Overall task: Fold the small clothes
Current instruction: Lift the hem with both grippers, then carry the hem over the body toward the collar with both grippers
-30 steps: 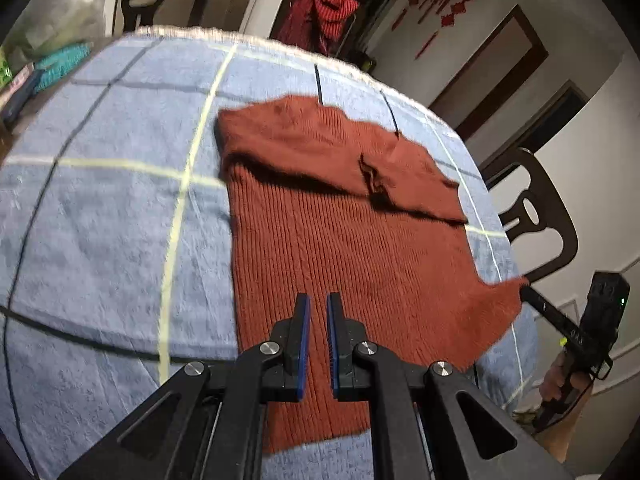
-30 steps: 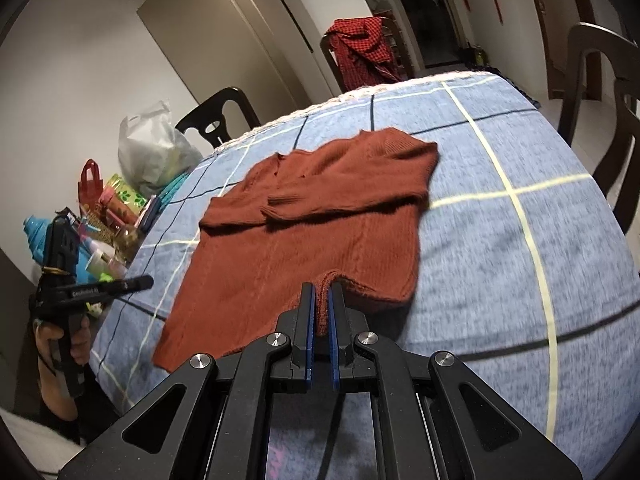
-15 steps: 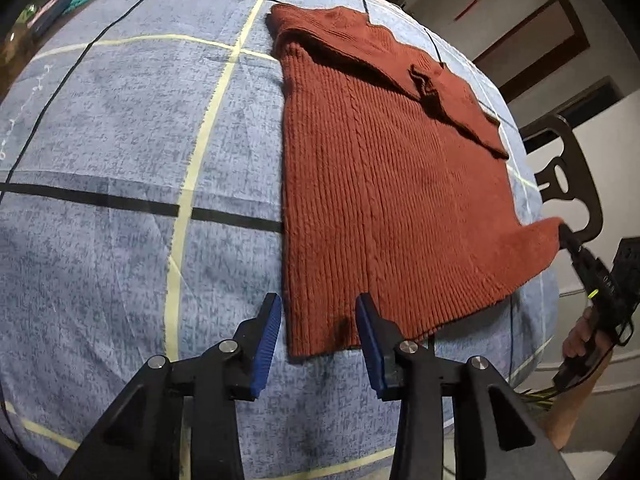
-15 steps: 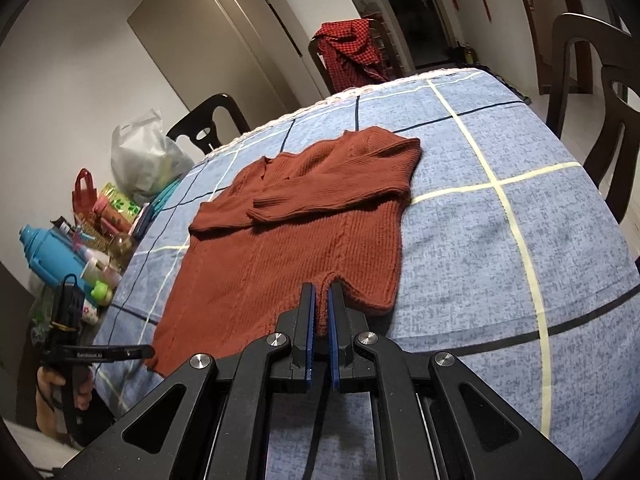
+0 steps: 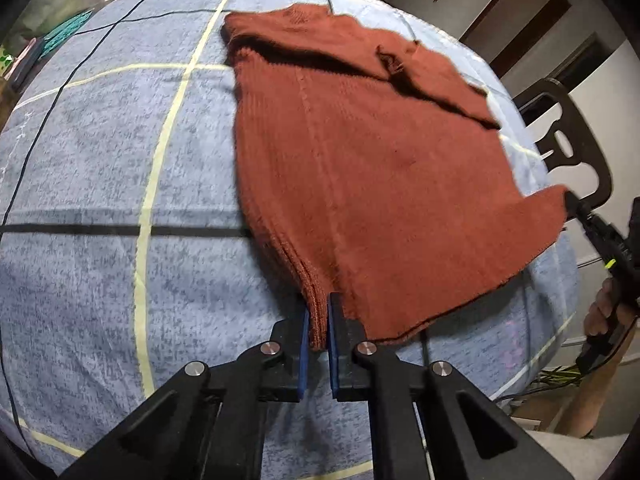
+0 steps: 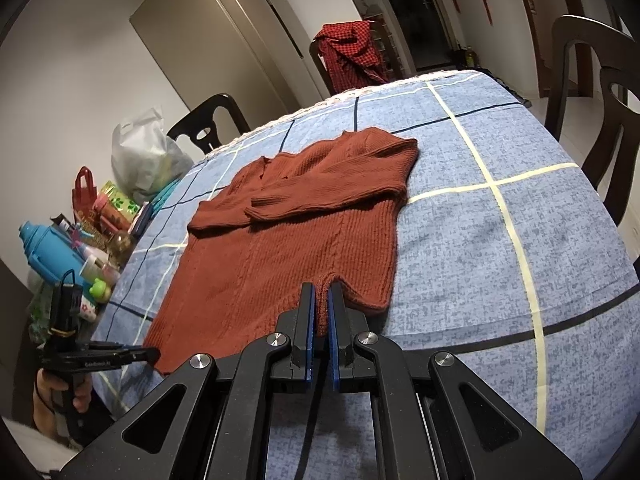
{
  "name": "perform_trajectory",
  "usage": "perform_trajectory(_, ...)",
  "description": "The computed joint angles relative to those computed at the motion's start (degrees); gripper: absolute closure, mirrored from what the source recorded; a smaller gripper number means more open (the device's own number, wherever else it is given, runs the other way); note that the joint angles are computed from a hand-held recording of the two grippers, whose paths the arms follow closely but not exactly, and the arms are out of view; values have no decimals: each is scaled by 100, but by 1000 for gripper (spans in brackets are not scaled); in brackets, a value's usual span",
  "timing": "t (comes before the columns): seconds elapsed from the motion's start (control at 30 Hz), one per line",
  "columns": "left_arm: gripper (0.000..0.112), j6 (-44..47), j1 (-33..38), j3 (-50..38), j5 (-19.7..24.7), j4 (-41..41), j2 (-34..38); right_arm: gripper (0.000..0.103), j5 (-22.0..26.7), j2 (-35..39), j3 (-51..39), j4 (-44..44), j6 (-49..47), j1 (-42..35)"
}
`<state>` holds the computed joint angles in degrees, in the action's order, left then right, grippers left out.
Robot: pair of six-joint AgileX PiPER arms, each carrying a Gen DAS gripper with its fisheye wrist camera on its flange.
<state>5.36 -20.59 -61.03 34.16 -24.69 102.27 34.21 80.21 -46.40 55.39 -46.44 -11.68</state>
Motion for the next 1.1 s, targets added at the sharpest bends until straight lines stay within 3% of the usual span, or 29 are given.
perform_trajectory(0.13,103,613,193,-191,-26,-659,-36,97,86,-3,-44,121,-97,-80)
perform_trajectory(0.6,103,1542,606,-897,-81,-1687,147,97,55,372,-772,109,26,-15)
perform_trajectory(1.1,103,1299,679,-2648,-31,-1552,1194,97,126,1590,-2382,-585,875,162)
